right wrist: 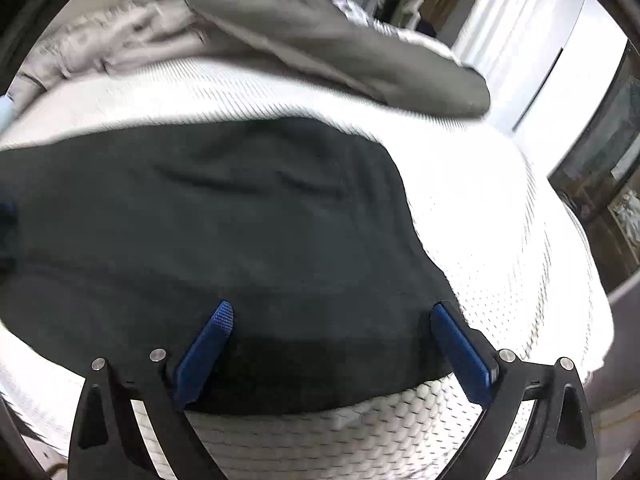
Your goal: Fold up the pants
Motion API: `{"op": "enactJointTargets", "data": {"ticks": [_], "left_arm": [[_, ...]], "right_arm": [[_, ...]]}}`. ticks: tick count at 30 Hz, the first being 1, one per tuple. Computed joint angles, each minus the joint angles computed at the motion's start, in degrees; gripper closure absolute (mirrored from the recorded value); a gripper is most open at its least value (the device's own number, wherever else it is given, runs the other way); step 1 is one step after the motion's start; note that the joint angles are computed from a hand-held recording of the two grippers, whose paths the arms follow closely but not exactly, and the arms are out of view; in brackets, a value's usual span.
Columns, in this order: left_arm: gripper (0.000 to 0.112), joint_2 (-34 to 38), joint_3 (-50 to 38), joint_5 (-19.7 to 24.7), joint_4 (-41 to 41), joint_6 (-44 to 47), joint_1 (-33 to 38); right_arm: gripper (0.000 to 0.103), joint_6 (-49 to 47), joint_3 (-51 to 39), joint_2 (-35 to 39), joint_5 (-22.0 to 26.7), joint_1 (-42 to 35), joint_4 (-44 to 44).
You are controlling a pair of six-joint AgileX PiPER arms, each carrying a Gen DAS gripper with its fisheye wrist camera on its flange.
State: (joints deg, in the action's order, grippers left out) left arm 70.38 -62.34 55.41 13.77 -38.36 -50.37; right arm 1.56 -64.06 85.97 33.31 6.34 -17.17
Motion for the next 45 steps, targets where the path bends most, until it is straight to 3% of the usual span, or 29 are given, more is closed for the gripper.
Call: {"op": "enactJointTargets", "data": {"ticks": [5,9,12,15,17,22,25,28,31,33,36,38,40,43,45], "left_arm": [[0.01,2.0,-0.8,-1.5,-1.6,0.9,-1.4],[0.01,-0.8,3.4,-1.2,-2.9,4.7,-0.6],[0.01,-7.6,7.4,1.4,-3.3,6.9,1.8],[0.01,-12.7,9.5,4.0,-5.6,9.7,7.6],[0.01,-14.9,9.5,5.3,-7.4,11.6,11.1],[0.01,-12.9,6.2,2.6,-9.4,13.4,16.7],[0.01,-6.7,3.7,-0.2,-12.4,15.0,18.5],[0.01,3.9,-0.3,-0.7,-6.9,10.7,15.2],[0.01,2.0,1.8,-1.2,-6.8,13.5,16.8],[0.01,0.5,2.9,-0.3,-6.1,13.7,18.5],[0.01,-1.7,4.2,0.7,-7.0,15.1,22.7],[0.01,-2.0,3.1,1.7,-7.6,15.4,24.0],[0.01,-2.1,1.5,0.9,-10.7,17.7,26.5],[0.01,-0.1,-2.4,-0.9,-10.5,15.9,27.2],[0.01,3.7,-5.4,-1.4,-9.9,14.7,27.4]], "right_arm": [[0.002,-13.1,-4.4,3.7,1.4,10.3,17.9],[0.002,-16.1,-4.5,9.6,2.2,17.6,14.1],[0.002,-20.5,-1.7,6.5,2.5,12.7,16.7],[0.003,-14.6,-0.7,4.4,2.6,3.9,11.1],[0.004,-14.8,-2.0,4.1,4.5,1.3,15.5],[0.003,-5.8,-4.3,3.0,1.3,10.3,13.5],[0.003,5.6,-10.6,8.6,5.5,20.4,6.2],[0.003,-0.1,-25.1,23.7,9.0,20.6,6.5],[0.002,0.7,-29.2,27.1,10.4,18.0,4.5],[0.002,10.5,-26.3,25.2,9.8,15.4,-4.4],[0.002,26.4,-23.6,23.6,13.1,12.6,-17.6],[0.002,29.0,-21.8,22.1,10.9,10.7,-16.3],[0.002,25.7,-24.1,22.1,9.7,10.3,-13.4],[0.002,18.9,-20.7,17.6,6.6,11.9,-5.0],[0.002,12.6,-25.6,20.5,7.9,14.7,2.2]]}}
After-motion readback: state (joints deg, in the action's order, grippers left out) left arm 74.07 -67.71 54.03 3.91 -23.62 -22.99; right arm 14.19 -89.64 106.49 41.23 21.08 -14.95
